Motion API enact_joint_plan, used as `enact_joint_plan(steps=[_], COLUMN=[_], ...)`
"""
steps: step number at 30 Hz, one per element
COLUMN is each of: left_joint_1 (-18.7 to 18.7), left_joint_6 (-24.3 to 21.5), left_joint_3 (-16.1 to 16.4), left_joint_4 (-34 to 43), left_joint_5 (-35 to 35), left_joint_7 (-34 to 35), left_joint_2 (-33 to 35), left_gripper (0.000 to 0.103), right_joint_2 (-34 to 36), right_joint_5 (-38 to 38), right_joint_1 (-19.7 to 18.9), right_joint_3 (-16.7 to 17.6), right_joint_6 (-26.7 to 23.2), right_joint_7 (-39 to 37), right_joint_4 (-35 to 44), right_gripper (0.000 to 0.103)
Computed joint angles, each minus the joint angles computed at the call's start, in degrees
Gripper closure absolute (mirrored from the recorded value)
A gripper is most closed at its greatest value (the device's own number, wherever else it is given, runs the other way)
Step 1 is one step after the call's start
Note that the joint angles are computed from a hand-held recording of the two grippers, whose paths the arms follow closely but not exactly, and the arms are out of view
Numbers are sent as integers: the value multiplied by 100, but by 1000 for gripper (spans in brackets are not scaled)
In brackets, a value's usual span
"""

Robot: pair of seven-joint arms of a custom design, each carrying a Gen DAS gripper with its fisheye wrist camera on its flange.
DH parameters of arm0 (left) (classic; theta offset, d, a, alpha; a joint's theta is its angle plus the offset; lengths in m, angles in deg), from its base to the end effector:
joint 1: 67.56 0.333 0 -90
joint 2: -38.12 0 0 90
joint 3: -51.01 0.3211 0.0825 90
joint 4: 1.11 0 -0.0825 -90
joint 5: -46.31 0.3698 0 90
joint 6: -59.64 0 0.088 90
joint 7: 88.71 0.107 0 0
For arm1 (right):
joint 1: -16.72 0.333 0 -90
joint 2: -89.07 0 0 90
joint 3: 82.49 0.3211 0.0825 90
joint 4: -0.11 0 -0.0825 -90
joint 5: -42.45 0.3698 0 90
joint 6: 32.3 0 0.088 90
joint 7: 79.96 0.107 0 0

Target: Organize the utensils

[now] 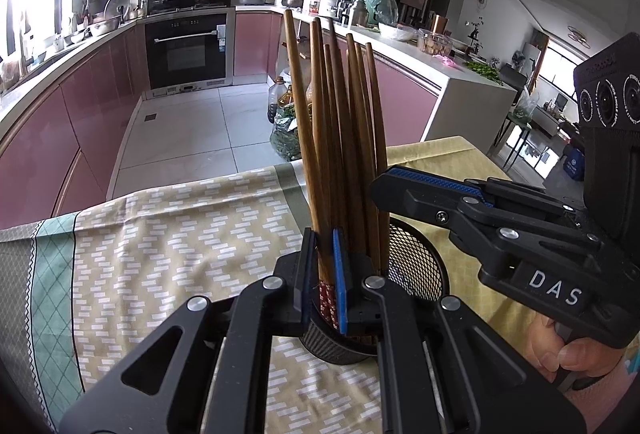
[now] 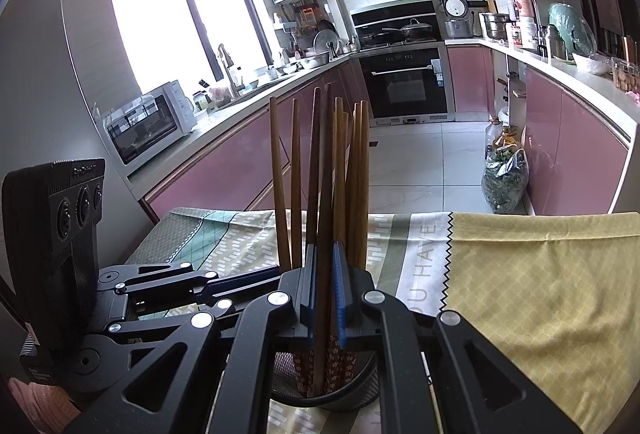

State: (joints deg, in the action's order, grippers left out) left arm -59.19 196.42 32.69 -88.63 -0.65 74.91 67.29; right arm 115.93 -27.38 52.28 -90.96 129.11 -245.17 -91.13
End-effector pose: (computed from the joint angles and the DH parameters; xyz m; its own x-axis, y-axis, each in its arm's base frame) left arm 0.7093 -0.0885 0.4286 -0.7963 -0.5873 0.1448 -0.4777 0.4636 -0.7462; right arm 0.5980 0.3781 0.4346 -0.0973 -0.9505 -0.2951 -0.5149 0.3019 -0.8023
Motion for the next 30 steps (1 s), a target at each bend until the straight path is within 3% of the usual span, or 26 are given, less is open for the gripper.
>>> enact_joint_plan(steps=[6,11,13,17,20,22,26,30], left_joint_1=[69,255,337,415,479,489,511,471], left_joint_6=[111,433,560,809,915,896,788,739], left_joint_3=[-31,-108,-106,-17,91,202,436,679], left_joint_4=[-158,-544,-692,-977,-1187,-1290,-1512,-1721], left_joint_5=[-167,-788,-1155,-1849,-2433,-2737,-3384,-3859], left_joint_7=[166,762,1045,1643,2094,2294,2802,3164], left_joint_2=[-85,-337,-452,-665,-848,-949,-1154,-1358], left_gripper=[91,71,52,44,29,17,5,6], right_joint_2=[2,-95,-145,-225,-248,-263,-269,-251], right_joint_5=[4,-312,-493,-749,-817,-933,-1031,-1115], right_joint_1=[13,118,133,96,88,140,194,345], right_joint_3=[-6,-28,2,138,263,320,470,563], right_joint_6=[-1,-118,-163,-274,-481,-670,-955,-1395], right_joint_7=[-1,305,481,739,766,838,810,819], right_joint_4=[9,-101,-157,-265,-299,-316,-323,-304], right_gripper=[95,79,70,65,53,40,28,15])
